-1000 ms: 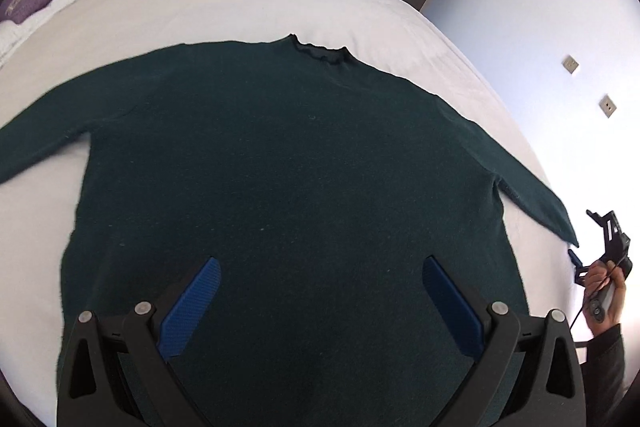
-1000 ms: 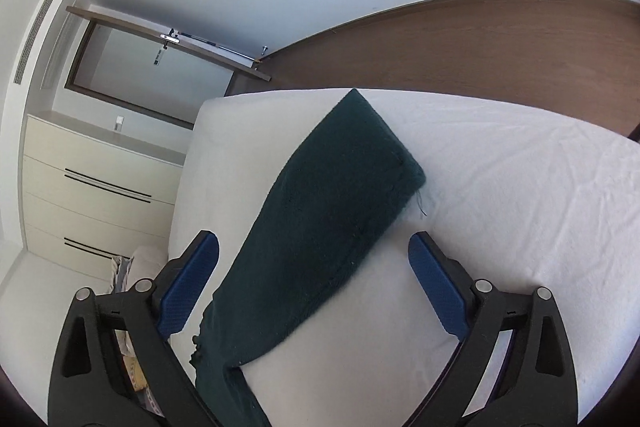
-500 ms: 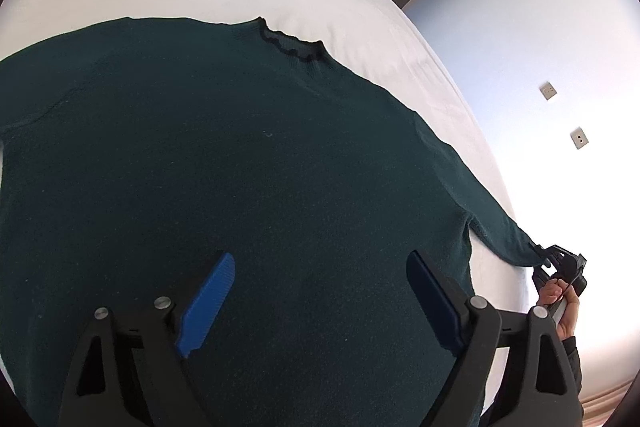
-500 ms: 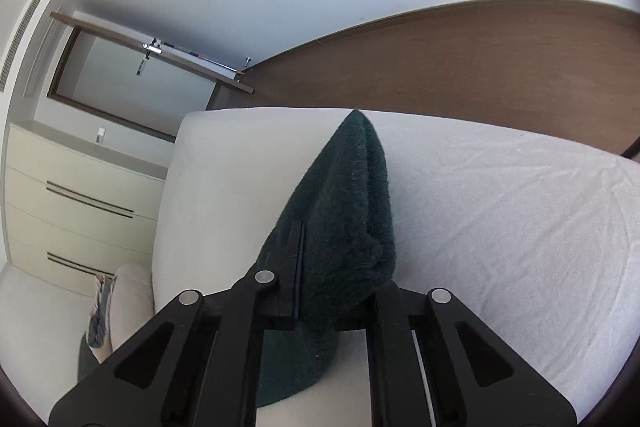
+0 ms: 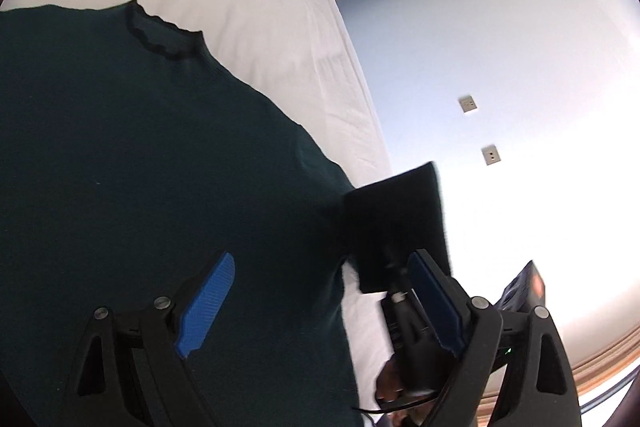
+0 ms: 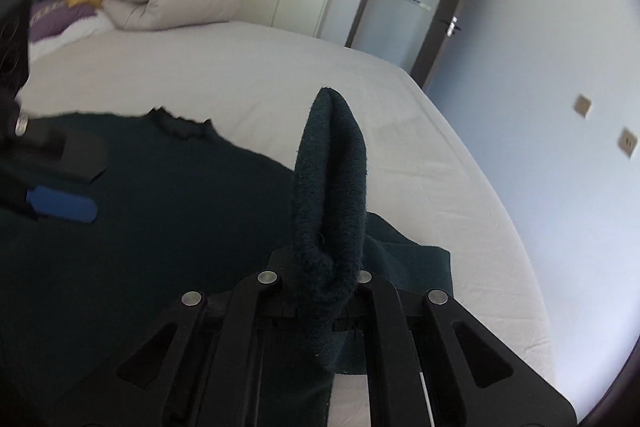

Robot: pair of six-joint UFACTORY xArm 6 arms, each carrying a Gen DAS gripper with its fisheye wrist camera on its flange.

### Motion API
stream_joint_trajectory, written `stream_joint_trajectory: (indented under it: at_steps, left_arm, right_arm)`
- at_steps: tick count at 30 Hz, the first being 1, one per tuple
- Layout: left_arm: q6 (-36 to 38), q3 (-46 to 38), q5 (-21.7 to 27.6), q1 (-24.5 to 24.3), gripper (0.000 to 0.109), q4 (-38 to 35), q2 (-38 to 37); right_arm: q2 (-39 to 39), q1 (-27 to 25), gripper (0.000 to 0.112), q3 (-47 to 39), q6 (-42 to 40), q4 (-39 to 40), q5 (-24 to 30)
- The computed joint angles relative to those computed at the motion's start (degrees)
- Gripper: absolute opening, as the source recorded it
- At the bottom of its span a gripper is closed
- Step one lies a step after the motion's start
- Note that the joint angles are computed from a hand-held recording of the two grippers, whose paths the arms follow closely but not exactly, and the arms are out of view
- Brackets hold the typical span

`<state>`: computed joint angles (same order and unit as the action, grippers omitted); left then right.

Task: Fold small clothes
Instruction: 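Fold the held sleeve across the sweater body with the right tool, release, then move the left tool over to the other sleeve cuff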

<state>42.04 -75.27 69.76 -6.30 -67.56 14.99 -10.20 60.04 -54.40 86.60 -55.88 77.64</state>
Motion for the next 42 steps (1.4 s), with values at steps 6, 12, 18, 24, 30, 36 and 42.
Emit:
stream_joint_trajectory:
  at_steps: [6,12,18,24,30,36,42]
  left_arm:
    - [-1.8,-5.5,2.3,-0.1,0.103,-1.1,3.4]
    - [-5.3,-14.5,5.3,-3.6,0.103,7.0,9.0]
    - [-9.3,-20.8,6.6,-5.8,0.013,12.6,13.8]
    - [-8.4,-21.2,4.4,-4.8,0.009,13.7,13.6]
    - [-8.4,-28.6,3.3,-0.1,0.009,19.3,17.3]
    - [-10.9,-36.4,0.6,3.3,0.009,26.8,23.3]
    - [-12.4,-38.0,-0.8,5.4,0.009,29.5,26.8]
  right_arm:
    - [15.0,7.4,0.006,-13.6,-8.1,2.2,10.5]
    - [21.6,10.0,0.006,-19.0,-13.9,0.0,14.7]
    - [24.0,11.0,0.007,-21.3,-15.3,-0.7,15.1]
    - [21.8,12.2,0.032,-20.1,-12.7,2.7,9.9]
    - [1.9,14.1,0.081,-2.9,16.4,3.9,-1.4]
    - [-20.2,9.6,0.081,18.2,42.5,-0.7,-13.5]
    - [-35.4,-8.9,0.081,32.3,48.9,-7.7,-32.5]
